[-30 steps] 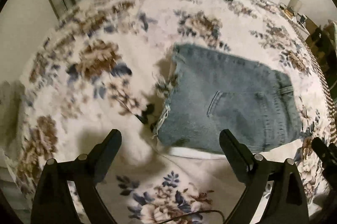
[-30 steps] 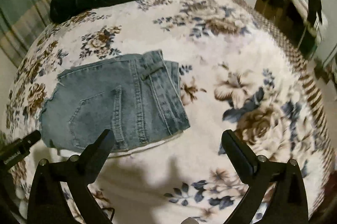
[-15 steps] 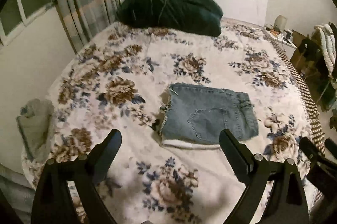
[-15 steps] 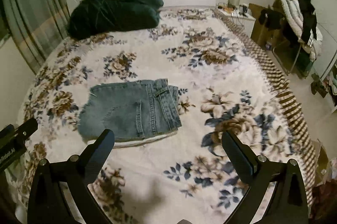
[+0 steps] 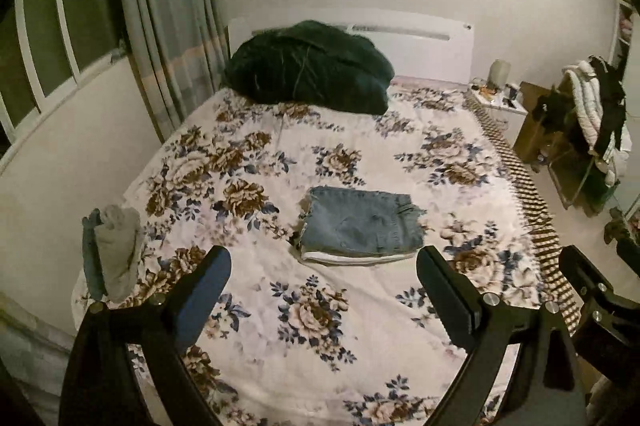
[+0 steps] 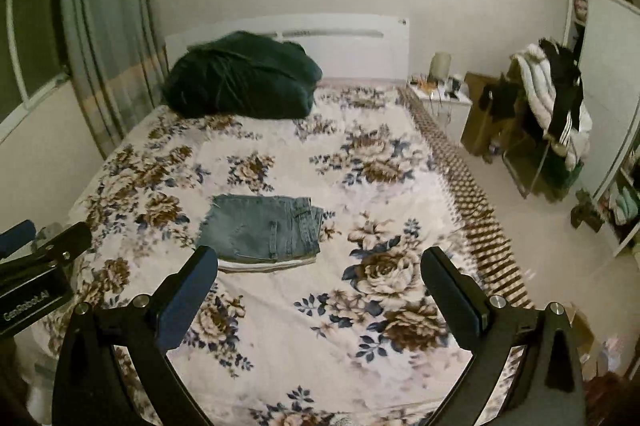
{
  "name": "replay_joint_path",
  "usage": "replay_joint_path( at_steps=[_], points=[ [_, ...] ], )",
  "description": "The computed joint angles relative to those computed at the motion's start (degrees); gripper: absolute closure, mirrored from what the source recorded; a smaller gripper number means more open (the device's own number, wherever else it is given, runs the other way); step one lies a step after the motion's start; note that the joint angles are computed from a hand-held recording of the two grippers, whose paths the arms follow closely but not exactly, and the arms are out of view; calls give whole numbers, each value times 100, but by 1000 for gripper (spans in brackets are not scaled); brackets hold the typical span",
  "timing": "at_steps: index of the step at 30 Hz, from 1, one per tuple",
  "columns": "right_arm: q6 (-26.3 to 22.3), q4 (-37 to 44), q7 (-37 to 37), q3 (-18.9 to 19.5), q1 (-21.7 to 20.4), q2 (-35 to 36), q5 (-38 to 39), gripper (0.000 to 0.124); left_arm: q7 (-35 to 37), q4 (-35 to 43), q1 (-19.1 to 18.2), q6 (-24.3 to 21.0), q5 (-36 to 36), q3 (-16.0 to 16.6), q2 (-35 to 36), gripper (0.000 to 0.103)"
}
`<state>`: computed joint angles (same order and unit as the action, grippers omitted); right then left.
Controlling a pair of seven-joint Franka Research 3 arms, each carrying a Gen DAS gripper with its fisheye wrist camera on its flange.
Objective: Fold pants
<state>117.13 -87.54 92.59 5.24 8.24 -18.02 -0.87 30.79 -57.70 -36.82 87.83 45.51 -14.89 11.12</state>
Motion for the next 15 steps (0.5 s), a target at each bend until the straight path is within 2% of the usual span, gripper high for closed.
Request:
replay_joint_path(
  at_steps=[3, 7, 12, 13, 15],
  points=[
    [-342, 365, -106, -32, -9, -189, 23, 21, 180, 615, -301, -460, 266, -44, 213, 8],
    [-828, 959, -112, -23, -30, -152, 121, 21, 356, 1254, -706, -936, 474, 95, 407, 8],
    [-1482, 1903, -51, 117, 10, 98, 69, 21, 447, 1404, -910, -1047, 555, 258, 313, 7],
    [-1568, 2031, -37, 125, 31, 153, 77, 21, 423, 1391, -937, -1065, 569, 256, 285, 1],
    [-1751, 2307, 12, 167, 84, 256, 72, 21, 450, 1314, -924, -1047, 566, 240, 201, 0]
  ],
)
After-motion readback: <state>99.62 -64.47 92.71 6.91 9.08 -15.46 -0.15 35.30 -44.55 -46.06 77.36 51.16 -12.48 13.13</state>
